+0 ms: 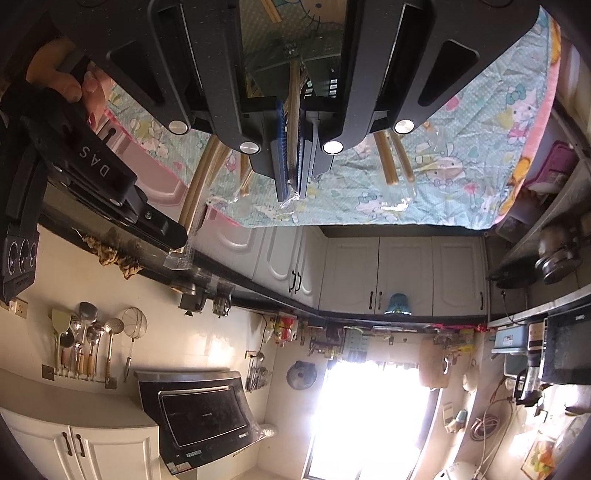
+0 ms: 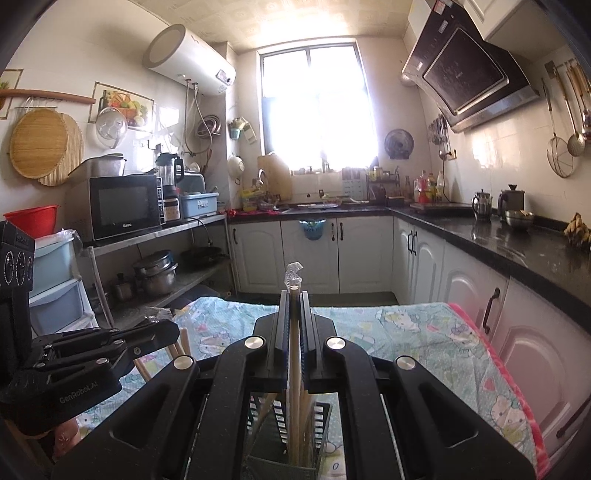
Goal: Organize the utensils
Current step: 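Lower the held chopsticks down into the basket with both tools, then open both tools to release the chopsticks into the basket, then pull both open tools back and lower them toward the remaining chopsticks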
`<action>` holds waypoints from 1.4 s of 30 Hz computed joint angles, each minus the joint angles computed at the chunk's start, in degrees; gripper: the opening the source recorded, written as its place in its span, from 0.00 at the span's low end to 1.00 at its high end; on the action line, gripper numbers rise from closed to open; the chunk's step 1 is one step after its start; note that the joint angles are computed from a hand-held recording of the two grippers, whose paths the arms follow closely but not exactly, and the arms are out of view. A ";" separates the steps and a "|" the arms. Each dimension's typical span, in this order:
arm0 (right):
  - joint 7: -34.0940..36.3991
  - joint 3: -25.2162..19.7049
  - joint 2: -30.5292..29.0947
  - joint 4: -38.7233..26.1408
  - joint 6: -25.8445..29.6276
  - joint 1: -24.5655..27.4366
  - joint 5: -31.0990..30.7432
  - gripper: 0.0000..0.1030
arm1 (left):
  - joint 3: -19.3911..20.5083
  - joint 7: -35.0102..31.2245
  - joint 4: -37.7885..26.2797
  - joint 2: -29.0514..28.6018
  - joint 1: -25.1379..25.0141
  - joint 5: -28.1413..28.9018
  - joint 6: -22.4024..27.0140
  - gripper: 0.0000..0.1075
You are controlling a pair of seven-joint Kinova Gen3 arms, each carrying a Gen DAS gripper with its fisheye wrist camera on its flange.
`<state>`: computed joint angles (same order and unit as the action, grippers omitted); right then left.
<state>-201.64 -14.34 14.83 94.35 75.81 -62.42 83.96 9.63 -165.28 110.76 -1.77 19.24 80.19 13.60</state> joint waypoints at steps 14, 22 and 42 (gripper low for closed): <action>-2.09 -0.22 -0.44 0.57 -0.75 0.20 -3.90 0.18 | -0.41 15.90 -0.33 0.19 -0.15 -14.30 -0.06 0.10; -2.77 -0.66 -1.12 1.12 -0.63 0.08 -4.22 0.31 | -2.09 20.48 -0.13 -1.46 -0.02 -17.62 1.34 0.37; -1.40 -3.16 -3.08 0.62 2.57 -2.00 -7.89 0.42 | -7.59 26.10 2.38 -6.97 3.68 -22.25 2.53 0.86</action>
<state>-203.04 -17.50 11.74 94.97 78.37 -64.42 76.07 2.04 -139.17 113.14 -8.74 22.92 57.94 16.13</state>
